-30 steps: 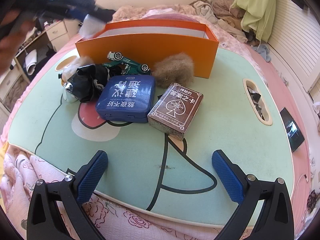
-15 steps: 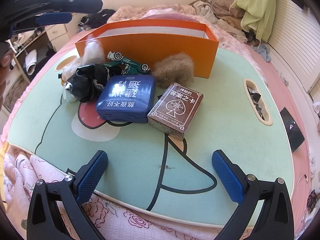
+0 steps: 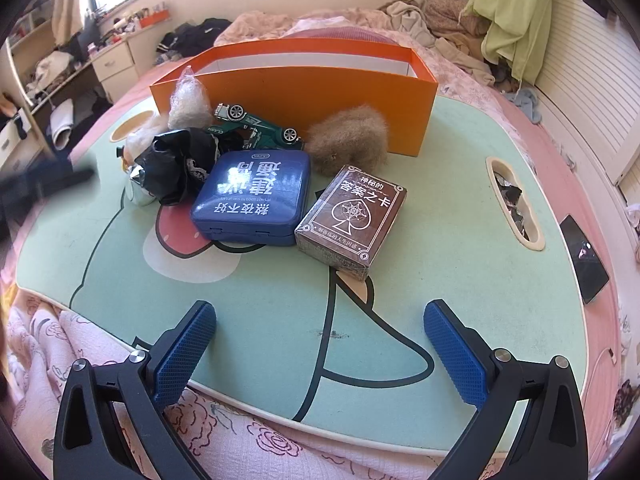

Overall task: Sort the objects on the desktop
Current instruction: 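Lift the plastic bag out and set it beside the white fur ball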

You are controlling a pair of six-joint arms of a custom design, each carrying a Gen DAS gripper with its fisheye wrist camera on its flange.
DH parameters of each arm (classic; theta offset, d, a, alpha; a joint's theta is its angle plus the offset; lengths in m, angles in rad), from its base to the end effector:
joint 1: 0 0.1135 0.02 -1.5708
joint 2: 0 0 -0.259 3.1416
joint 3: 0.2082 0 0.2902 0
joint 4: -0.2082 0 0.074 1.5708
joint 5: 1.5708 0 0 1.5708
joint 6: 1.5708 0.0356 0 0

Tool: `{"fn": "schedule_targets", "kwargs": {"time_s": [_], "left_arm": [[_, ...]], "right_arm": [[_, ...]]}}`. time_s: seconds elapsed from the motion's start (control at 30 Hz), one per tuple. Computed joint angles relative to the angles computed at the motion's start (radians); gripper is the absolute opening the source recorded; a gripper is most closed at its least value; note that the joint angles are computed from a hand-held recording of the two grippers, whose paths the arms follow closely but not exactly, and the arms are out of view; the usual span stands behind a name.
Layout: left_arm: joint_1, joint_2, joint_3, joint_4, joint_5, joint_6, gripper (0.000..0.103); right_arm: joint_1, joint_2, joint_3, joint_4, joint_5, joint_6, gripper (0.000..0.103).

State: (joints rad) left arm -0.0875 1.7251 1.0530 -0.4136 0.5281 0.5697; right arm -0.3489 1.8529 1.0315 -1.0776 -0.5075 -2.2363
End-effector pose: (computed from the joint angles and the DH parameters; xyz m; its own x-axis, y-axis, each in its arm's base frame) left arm 0.3652 -0.0500 0.1469 -0.5751 0.5181 -0.6331 0.7360 0.6656 -0.1238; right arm 0.2837 -0.0848 0.0958 0.1984 -0.8037 -0.5609 -0.9751 -0.2195 -0.0305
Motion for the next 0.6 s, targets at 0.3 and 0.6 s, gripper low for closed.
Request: {"fn": "schedule_targets", "kwargs": {"time_s": [0.3, 0.6], "left_arm": [[-0.08, 0.005, -0.06, 0.078, -0.182, -0.014, 0.103], [-0.076, 0.037, -0.065, 0.117, -0.166, 0.007, 0.103]], "right_arm": [[0.003, 0.0, -0.001, 0.01, -0.004, 0.011, 0.103], [0.0, -0.003, -0.004, 0.013, -0.006, 0.018, 0.103]]}}
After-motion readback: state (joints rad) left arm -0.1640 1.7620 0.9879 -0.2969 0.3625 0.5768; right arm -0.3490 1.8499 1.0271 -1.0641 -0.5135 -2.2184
